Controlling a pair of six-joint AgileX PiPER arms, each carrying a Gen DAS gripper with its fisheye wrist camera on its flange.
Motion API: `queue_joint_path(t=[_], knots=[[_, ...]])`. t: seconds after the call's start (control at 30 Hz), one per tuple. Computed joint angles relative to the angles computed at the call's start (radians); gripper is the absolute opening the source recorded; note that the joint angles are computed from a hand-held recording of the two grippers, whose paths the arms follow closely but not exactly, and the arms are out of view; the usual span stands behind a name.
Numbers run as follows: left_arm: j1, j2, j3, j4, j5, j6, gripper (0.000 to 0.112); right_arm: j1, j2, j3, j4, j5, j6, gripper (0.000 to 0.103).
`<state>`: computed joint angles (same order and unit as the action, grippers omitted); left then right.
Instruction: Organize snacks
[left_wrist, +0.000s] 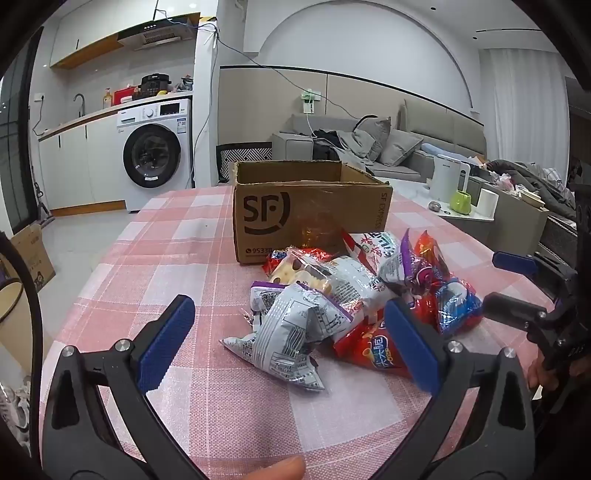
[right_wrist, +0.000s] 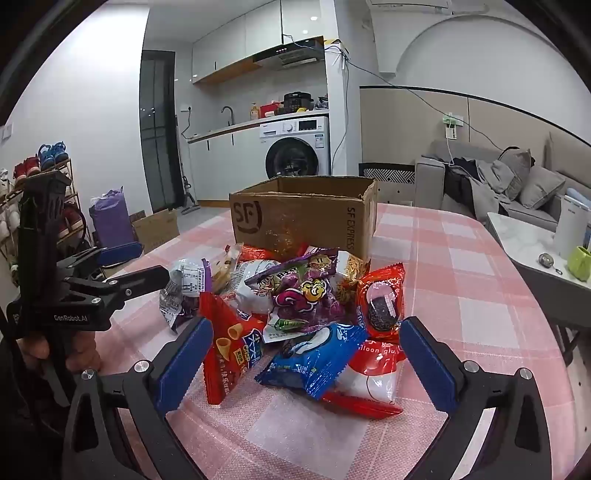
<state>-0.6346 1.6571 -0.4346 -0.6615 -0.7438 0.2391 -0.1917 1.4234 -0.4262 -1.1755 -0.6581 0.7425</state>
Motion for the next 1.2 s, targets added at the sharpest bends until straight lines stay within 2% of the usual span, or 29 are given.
queue_joint_path(t=[0.2, 0.37, 0.47, 1.2], knots=[[-0.001, 0.002, -0.006, -0.006, 0.011, 0.006, 0.102, -0.008, -0.006, 0.003, -0.011, -0.003, 0.008, 0.103], [-0.037, 0.011, -0.005, -0.052, -0.013, 0.035, 0.102, -0.010, 0.001, -0.008, -0.027, -0.001, 0.032, 0.103], [0.004, 0.011, -0.005, 0.004, -0.002, -0.012, 0.102, -0.006, 0.006, -0.017, -0.032, 0.008, 0.042, 0.103], [-0.001, 0.015, -0.011, -0.014, 0.007, 0.002, 0.102, 0.022, 0.022, -0.026, -0.008, 0.044, 0.034, 0.103]])
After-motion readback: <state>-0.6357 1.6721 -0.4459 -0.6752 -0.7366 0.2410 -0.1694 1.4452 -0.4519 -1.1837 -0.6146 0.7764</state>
